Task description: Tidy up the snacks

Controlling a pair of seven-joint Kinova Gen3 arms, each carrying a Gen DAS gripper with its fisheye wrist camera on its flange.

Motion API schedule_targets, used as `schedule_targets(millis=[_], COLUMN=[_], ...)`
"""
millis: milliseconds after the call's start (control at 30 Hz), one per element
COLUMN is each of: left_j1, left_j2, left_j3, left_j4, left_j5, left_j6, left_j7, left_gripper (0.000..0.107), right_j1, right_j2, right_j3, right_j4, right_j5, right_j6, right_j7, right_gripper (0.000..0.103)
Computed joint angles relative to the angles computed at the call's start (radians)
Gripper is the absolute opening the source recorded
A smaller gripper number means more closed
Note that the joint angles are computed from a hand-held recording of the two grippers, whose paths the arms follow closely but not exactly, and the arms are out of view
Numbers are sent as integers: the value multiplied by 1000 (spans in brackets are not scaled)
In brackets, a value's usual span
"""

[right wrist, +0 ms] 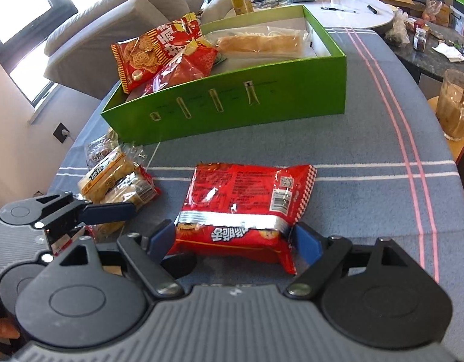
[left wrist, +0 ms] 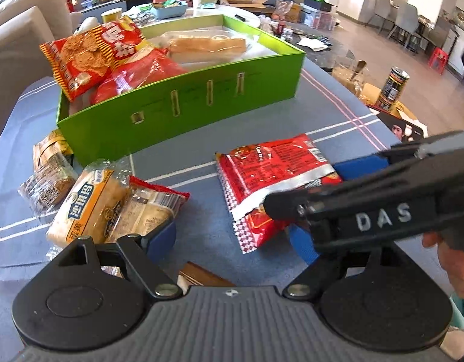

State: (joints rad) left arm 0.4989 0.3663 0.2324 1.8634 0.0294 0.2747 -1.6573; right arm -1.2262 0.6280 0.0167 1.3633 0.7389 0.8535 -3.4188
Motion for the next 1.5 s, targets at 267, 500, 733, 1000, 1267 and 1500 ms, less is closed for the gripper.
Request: schedule_targets(millis=[267, 500, 733, 1000, 1267, 1500], left_j1=[53, -49, -89, -174, -208, -182], left_j2=[25, 64, 27, -52, -87, -93], left_j3=[-24, 88, 131, 213, 237, 209], left_j4=[-20, -40, -1, 79, 95, 69], left_j5=[-35, 17, 84, 147, 154, 131], left_j6=[-11, -19, -49, -147, -168, -157], left_j7=[-5, -100, -150, -206, -194, -190], left_gripper=[82, 52, 50, 50, 50, 50], right_j1=[2, 16, -1, -44, -49, -46], right_j2=[9, 18, 19, -8, -7, -23], right_j3=[7, 11, 16, 31, 17, 18], right_j4=[-14, -6, -38, -37, -63, -35], right_j5=[2, 5, 19, 110, 167, 224], right_j6=[33, -8, 16, 45, 67, 47], right_j7=[-32, -25, 32, -32, -11, -47], right_gripper=[90, 89, 89, 90, 90, 90])
